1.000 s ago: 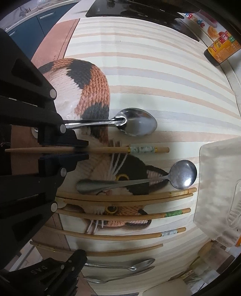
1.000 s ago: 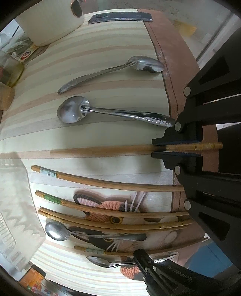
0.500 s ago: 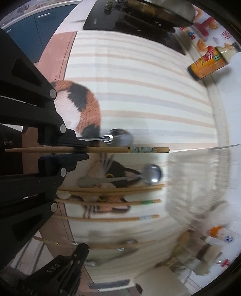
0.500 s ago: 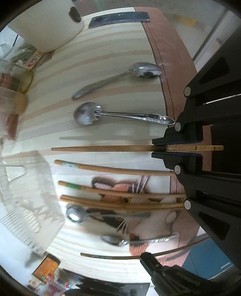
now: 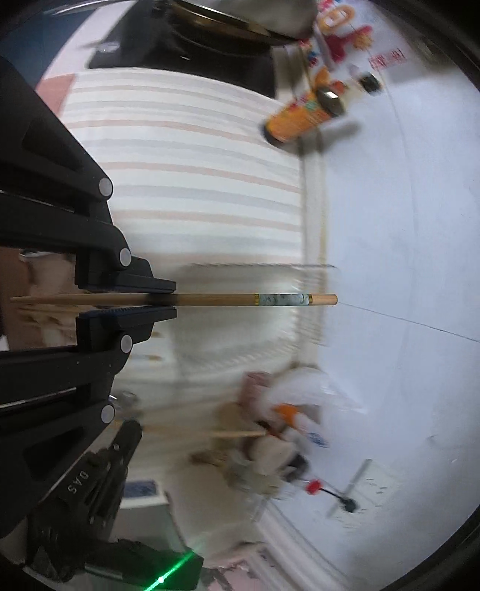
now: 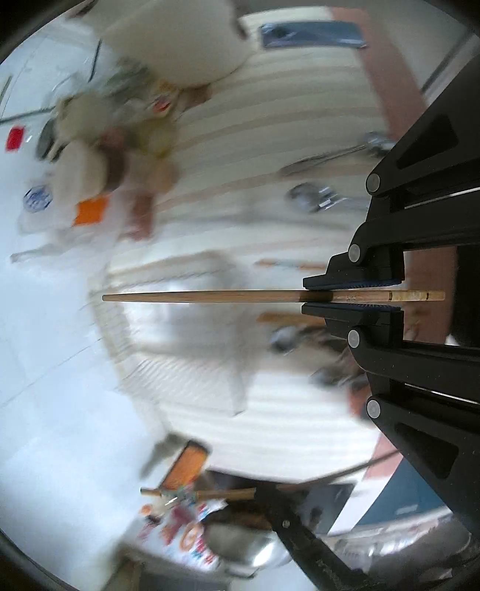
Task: Organize utensils
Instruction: 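Lift both chopsticks over the clear basket and open both tools to drop them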
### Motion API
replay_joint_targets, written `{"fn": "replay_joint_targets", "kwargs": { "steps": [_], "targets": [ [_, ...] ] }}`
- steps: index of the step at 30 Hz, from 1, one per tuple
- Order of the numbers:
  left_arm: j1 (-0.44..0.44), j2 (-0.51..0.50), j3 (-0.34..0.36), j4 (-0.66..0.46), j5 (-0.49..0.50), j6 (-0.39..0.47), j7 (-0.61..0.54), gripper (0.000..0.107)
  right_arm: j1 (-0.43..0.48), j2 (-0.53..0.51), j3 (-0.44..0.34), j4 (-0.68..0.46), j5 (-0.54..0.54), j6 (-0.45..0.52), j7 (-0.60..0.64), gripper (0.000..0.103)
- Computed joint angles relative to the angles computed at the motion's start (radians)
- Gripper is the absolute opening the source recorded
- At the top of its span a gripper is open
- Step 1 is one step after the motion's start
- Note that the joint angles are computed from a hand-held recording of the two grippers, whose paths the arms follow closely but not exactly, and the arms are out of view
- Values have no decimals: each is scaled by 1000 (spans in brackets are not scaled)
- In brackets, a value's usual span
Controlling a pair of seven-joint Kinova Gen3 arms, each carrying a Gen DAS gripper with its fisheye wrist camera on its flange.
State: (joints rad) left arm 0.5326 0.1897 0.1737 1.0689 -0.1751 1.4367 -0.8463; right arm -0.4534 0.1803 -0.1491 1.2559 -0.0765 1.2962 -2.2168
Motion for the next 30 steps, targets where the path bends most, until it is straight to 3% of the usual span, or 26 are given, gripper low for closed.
{"fn": "replay_joint_targets", "kwargs": {
  "steps": [7,14,17,18,20,23,25,27,30],
  "targets": [
    [-125,261,-43,-319,141,80,-135,5,16,259,43,-324,-20,49,47,6],
    [-157,485,-75,-601,214,261,-205,5,13,497,67,-649,-34,239,63,7],
    [-165,516,-84,-645,233,307,-208,7,14,580,65,-788,-55,339,74,9],
    [-167,513,-88,-640,238,307,-209,9,14,602,67,-834,-61,373,72,14],
    [-162,492,-100,-610,231,290,-206,11,1,613,79,-876,-48,412,67,45],
    [-119,422,-134,-505,161,238,-225,25,-18,585,99,-862,-14,418,74,48],
    [-90,362,-153,-413,108,186,-212,42,-35,536,112,-789,18,383,78,48],
    [-66,303,-157,-320,62,133,-193,69,-80,475,136,-712,79,362,75,49],
    [-33,215,-152,-181,-10,59,-142,91,-140,382,149,-573,174,312,41,59]
  ]
}}
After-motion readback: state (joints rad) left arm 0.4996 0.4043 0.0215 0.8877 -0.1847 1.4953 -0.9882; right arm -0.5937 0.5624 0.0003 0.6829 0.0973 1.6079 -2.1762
